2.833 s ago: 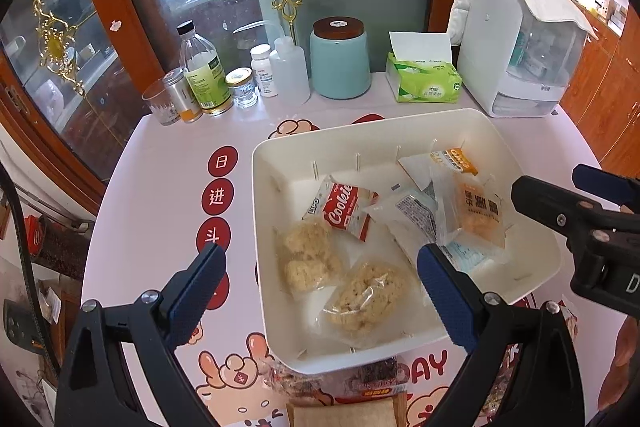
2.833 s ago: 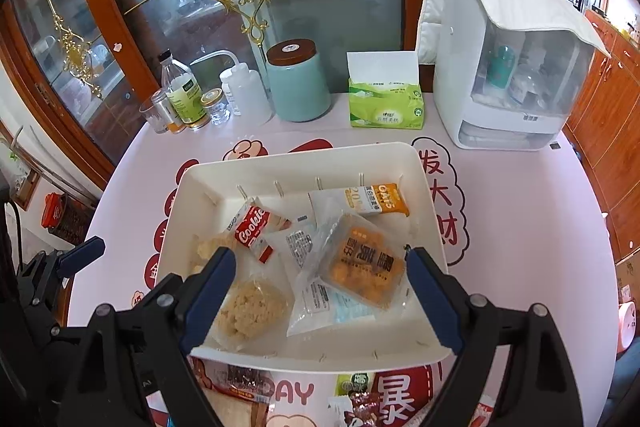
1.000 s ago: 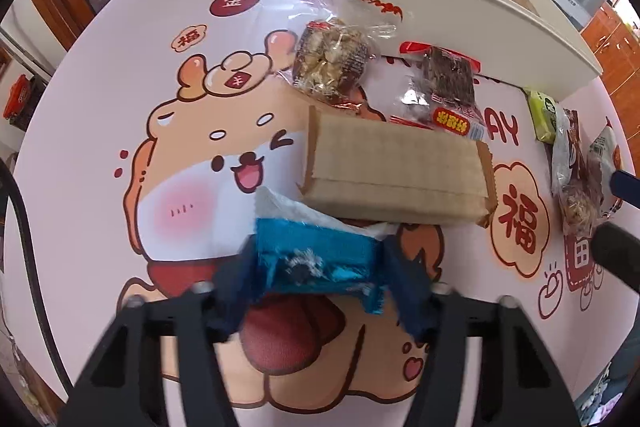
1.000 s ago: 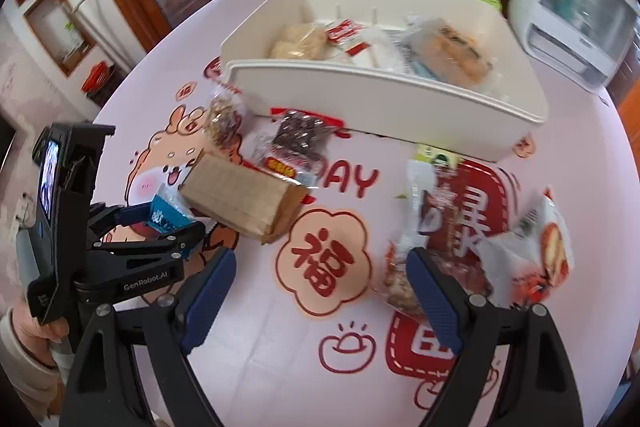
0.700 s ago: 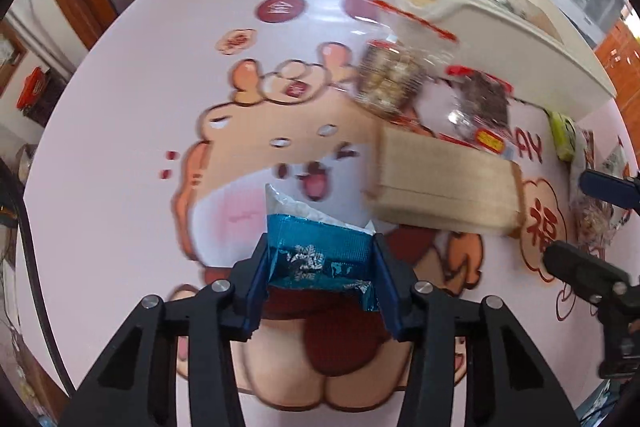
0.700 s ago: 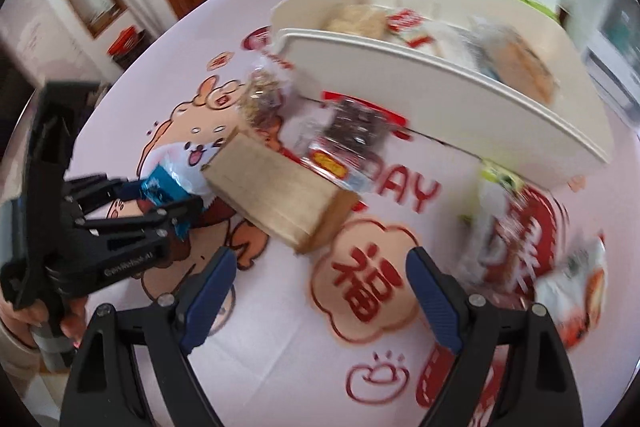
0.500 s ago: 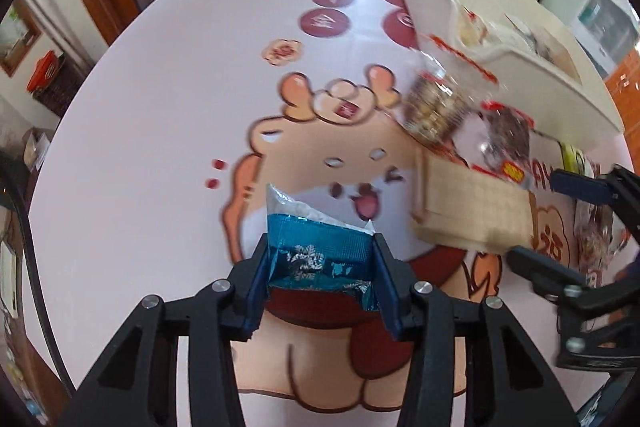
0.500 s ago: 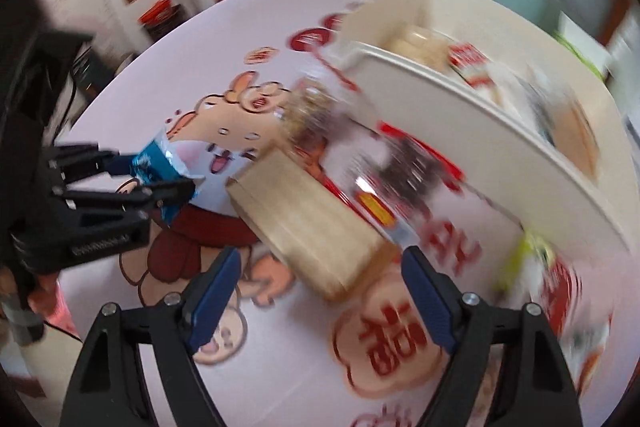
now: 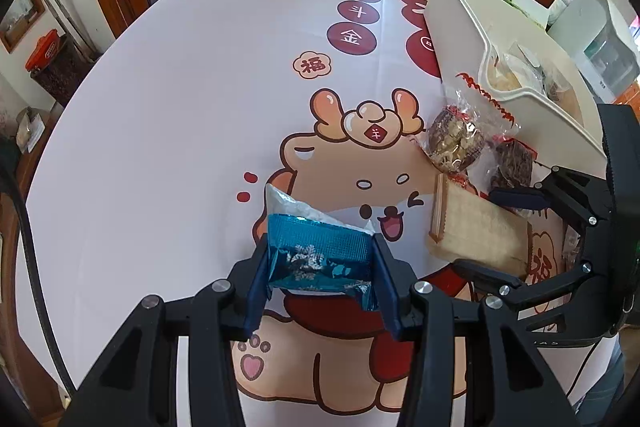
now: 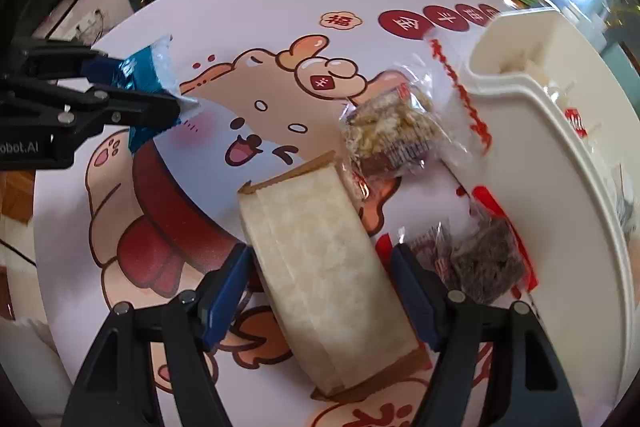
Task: Organize snacks
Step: 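Grasp the blue wrapper with left gripper while right grasps the brown paper packet, then carry both packets over the white tray and release them inside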
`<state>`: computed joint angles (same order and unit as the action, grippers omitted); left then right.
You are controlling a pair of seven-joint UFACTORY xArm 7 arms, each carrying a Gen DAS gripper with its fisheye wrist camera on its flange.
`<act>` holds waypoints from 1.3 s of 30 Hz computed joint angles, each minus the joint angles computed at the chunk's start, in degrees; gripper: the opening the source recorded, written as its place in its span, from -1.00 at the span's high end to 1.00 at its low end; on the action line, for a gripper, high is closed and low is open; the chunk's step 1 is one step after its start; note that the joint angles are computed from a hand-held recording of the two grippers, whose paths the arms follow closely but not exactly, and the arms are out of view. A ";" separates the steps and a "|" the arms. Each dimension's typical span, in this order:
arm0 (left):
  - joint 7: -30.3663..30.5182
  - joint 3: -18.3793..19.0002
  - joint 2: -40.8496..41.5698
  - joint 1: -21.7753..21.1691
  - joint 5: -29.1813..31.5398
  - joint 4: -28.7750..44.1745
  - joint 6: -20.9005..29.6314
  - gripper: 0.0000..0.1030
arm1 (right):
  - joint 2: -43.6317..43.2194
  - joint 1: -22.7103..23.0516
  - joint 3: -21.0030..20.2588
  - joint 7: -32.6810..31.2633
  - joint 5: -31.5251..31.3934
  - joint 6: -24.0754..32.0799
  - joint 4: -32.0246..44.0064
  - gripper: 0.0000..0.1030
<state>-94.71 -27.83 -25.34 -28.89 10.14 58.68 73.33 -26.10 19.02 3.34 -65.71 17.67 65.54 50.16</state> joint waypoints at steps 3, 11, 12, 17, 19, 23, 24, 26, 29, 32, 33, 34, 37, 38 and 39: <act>-0.15 0.29 -0.63 -0.04 -0.30 -0.65 -0.69 0.12 | -0.08 0.15 0.46 0.17 -0.68 0.59 0.18 -0.32; 0.30 -0.27 -0.47 0.33 0.25 0.66 -0.60 0.12 | -3.57 0.33 1.37 7.46 -0.90 -0.90 -2.00 -0.09; 0.49 -0.38 -0.15 0.39 0.50 1.20 -0.42 0.12 | -3.91 0.18 0.87 7.98 -0.72 -0.77 -2.05 -0.09; 2.02 -0.77 2.91 0.62 2.57 5.55 0.71 0.12 | -4.17 -1.27 -2.30 10.21 1.81 2.28 0.33 -0.07; 2.97 -0.76 4.68 0.59 3.93 7.90 1.01 0.12 | -4.09 -1.89 -3.43 10.50 3.12 3.19 1.83 -0.07; 5.75 -0.64 10.00 0.17 7.98 15.06 2.70 0.12 | -4.95 -3.35 -5.92 10.49 5.76 6.01 5.62 -0.07; 6.79 -0.52 11.73 -0.09 9.38 17.52 3.48 0.12 | -4.79 -3.75 -6.49 10.63 6.41 6.75 7.05 -0.07; 8.76 0.01 15.03 -0.98 12.22 22.32 4.96 0.12 | -4.38 -4.59 -7.43 11.19 8.01 7.38 9.86 -0.07; 12.15 1.05 20.04 -2.79 16.70 29.95 7.56 0.12 | -3.13 -5.67 -8.51 12.29 10.46 7.37 14.24 -0.08; 16.68 2.17 26.36 -5.21 22.17 39.87 11.60 0.12 | -0.93 -6.78 -9.27 13.85 12.52 6.43 19.03 -0.08; 18.17 2.67 28.38 -6.16 23.93 43.18 13.03 0.12 | 0.05 -7.25 -9.42 14.68 13.03 5.87 20.72 -0.08; 19.94 3.25 30.57 -7.13 25.70 46.87 14.34 0.12 | 0.95 -7.60 -9.24 15.81 13.57 5.11 22.03 -0.08; 24.89 5.30 36.02 -10.14 29.90 56.32 17.21 0.12 | 4.59 -8.65 -9.21 18.86 14.84 3.54 27.22 -0.08; 26.51 6.05 38.09 -11.34 31.20 59.95 18.47 0.12 | 5.69 -9.01 -9.09 19.87 15.14 3.05 28.84 -0.08; 28.60 6.87 40.63 -12.81 32.92 64.38 19.85 0.12 | 6.82 -9.35 -8.99 20.78 15.42 2.60 30.50 -0.08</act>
